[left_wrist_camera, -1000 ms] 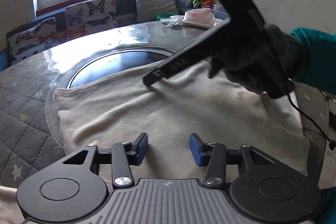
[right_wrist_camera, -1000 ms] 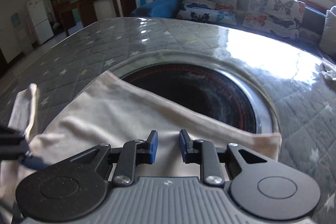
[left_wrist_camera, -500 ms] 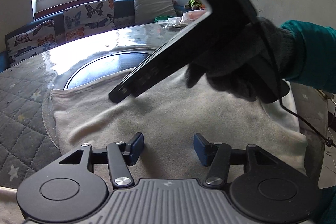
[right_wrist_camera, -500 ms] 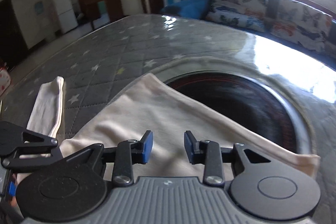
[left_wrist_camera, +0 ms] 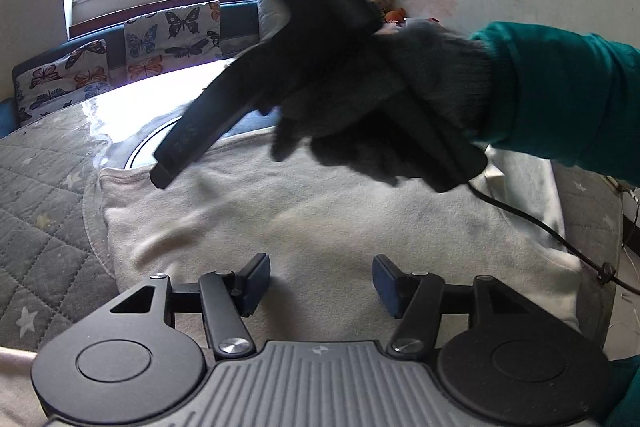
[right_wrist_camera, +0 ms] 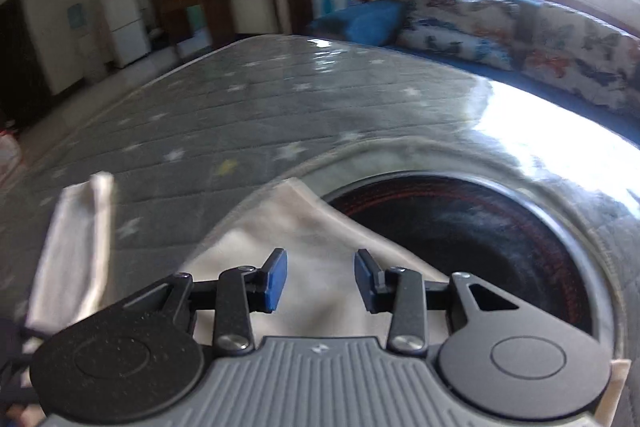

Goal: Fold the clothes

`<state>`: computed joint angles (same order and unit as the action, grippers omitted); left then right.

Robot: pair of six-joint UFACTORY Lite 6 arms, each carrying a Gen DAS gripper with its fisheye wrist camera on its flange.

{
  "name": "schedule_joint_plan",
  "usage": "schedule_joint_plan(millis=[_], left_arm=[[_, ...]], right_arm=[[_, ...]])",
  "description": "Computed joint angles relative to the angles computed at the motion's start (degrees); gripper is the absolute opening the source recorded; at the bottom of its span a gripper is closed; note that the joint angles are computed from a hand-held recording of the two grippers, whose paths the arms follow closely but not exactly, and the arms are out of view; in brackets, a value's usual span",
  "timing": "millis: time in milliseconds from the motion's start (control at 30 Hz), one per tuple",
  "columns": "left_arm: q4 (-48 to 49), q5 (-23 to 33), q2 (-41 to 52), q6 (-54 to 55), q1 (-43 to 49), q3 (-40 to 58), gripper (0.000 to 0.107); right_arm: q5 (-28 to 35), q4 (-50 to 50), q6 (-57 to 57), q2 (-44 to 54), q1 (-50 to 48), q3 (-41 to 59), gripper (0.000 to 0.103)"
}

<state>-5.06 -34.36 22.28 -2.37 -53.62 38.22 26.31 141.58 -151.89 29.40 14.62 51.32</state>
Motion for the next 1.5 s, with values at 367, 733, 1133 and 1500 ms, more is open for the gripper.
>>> schedule_joint_plan(millis=[367, 733, 1133, 1500], left_arm=[[-3.2, -1.4, -6.1, 0.0, -1.4, -7.8, 0.064], [-9.2, -5.1, -9.8, 0.3, -5.1, -13.6, 0.067], [-8.1, -5.9, -14.4, -0.2, 0.6, -19.4, 0.066], [-14.7, -1.6, -13.5, 5.5, -1.8, -15.4, 0.067]], right_arm=[[-2.0, 13.7, -9.4, 4.3, 6.8, 3.5, 0.038], [-5.6, 8.9, -3.8, 3.6, 5.7, 6.8, 0.039], [0.1, -7.4, -1.9, -28.7, -13.7, -32.1, 0.039], [10.6, -26.5, 3.0, -35.1, -40.3, -41.2, 0.039]])
